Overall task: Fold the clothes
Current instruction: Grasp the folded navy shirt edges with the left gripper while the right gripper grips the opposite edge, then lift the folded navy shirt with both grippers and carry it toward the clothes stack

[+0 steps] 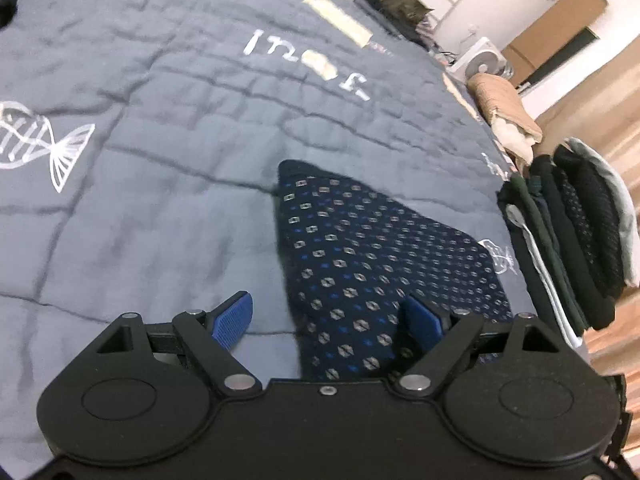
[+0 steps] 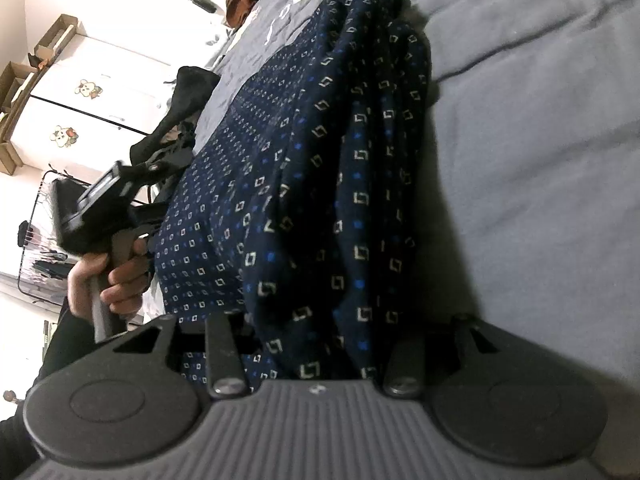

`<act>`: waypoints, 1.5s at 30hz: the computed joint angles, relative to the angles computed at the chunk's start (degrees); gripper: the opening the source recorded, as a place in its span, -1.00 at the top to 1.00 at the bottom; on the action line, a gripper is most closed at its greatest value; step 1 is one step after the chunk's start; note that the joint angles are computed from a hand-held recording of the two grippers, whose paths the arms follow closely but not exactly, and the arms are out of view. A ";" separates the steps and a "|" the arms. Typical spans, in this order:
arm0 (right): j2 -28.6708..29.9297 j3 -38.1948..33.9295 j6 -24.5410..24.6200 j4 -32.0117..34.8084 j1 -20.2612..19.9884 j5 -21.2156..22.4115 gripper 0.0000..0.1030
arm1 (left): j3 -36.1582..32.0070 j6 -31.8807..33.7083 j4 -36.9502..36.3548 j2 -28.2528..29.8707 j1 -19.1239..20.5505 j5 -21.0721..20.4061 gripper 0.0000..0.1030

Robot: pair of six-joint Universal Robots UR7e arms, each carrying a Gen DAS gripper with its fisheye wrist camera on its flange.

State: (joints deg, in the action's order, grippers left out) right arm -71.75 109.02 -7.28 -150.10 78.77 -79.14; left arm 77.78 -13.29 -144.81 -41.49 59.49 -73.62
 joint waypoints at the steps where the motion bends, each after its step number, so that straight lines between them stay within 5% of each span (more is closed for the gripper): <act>1: 0.03 0.04 0.00 -0.15 0.04 -0.03 0.16 | -0.67 -0.46 0.18 0.49 0.63 -0.96 -0.60; 9: -0.18 0.50 0.08 -0.69 0.14 -0.22 0.16 | -5.63 -2.80 2.37 3.33 4.23 -8.77 -0.86; 15: -0.91 1.57 -0.12 -1.14 -0.01 -0.28 0.16 | -8.49 0.24 4.10 4.96 4.39 -10.48 -0.87; 20: -0.80 1.87 -0.11 -1.65 -0.02 -0.24 0.16 | -11.00 -0.37 5.21 6.63 4.62 -13.83 -0.56; 31: -0.68 2.11 0.08 -2.22 0.12 -0.41 0.16 | -18.57 2.22 13.09 11.61 4.44 -15.15 -0.53; 34: -0.89 2.36 0.22 -2.41 0.10 -0.46 0.16 | -20.02 2.01 15.48 11.82 4.68 -15.86 0.03; 35: -1.05 2.61 0.33 -2.59 0.13 -0.54 0.15 | -20.23 2.35 16.18 11.71 4.77 -16.72 0.36; 36: -1.16 2.82 0.42 -2.77 0.19 -0.71 0.15 | -20.16 2.84 16.49 11.52 4.76 -17.28 0.43; 45: -0.83 2.16 0.51 -1.96 0.26 -0.93 0.13 | -22.21 1.42 17.70 13.78 5.04 -17.46 0.32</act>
State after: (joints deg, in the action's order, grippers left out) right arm -72.57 111.19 -6.76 -152.06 79.03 -80.08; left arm 55.58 -11.87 -127.10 -27.70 64.54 -91.08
